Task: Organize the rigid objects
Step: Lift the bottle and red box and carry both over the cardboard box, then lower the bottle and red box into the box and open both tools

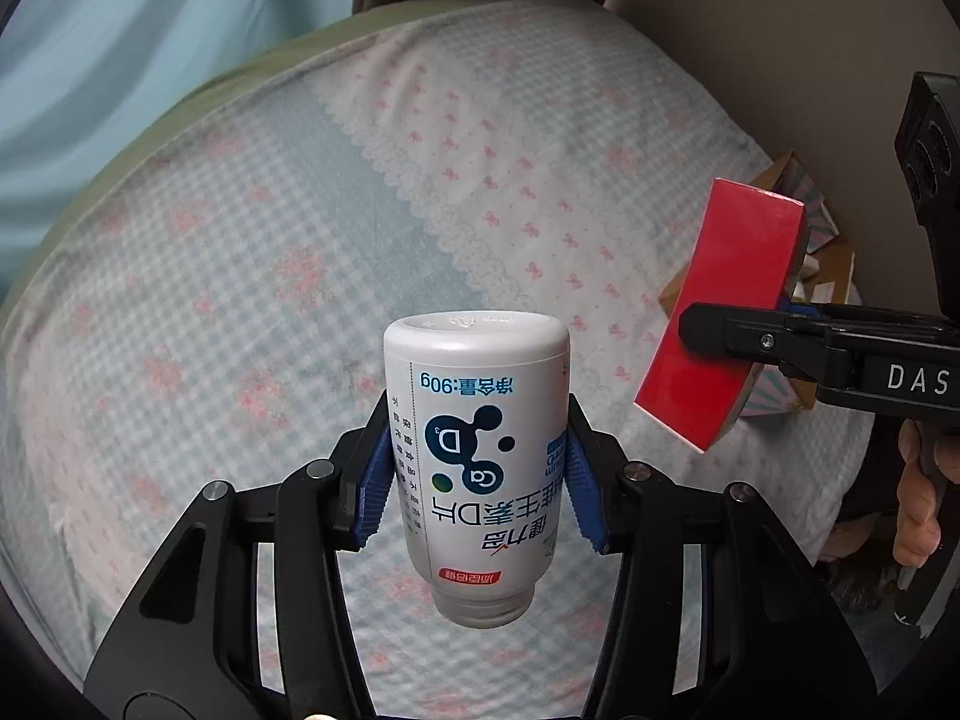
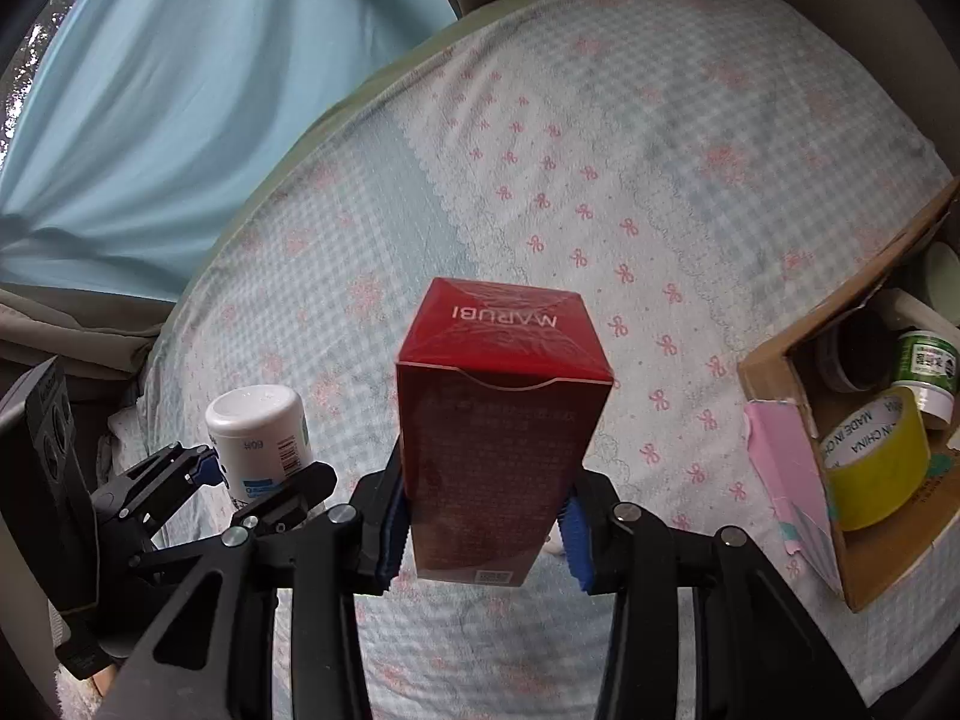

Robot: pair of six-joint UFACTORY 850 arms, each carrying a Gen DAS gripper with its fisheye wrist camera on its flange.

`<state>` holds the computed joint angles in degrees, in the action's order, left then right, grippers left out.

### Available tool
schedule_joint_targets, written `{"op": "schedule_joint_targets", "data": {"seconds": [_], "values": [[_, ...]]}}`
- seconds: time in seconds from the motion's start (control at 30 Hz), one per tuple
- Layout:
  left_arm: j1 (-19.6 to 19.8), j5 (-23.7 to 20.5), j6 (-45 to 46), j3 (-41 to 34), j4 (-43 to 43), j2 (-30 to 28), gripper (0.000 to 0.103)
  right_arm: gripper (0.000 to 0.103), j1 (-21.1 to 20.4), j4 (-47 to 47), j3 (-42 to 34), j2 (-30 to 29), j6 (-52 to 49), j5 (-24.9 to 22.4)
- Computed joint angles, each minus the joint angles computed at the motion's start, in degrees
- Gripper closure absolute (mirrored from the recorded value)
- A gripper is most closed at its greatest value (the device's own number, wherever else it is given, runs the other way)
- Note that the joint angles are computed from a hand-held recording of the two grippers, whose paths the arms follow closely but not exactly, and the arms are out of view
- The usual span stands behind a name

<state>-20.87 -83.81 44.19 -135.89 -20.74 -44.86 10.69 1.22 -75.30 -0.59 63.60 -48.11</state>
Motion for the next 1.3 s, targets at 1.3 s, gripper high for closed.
{"op": "schedule_joint_targets", "data": {"seconds": [1.3], "values": [[-34.12,23.33,-37.18,35.29,8.09,18.59,0.057,0.064,-50.88,12.01,27.53,28.74,-74.17,-15.11]]}}
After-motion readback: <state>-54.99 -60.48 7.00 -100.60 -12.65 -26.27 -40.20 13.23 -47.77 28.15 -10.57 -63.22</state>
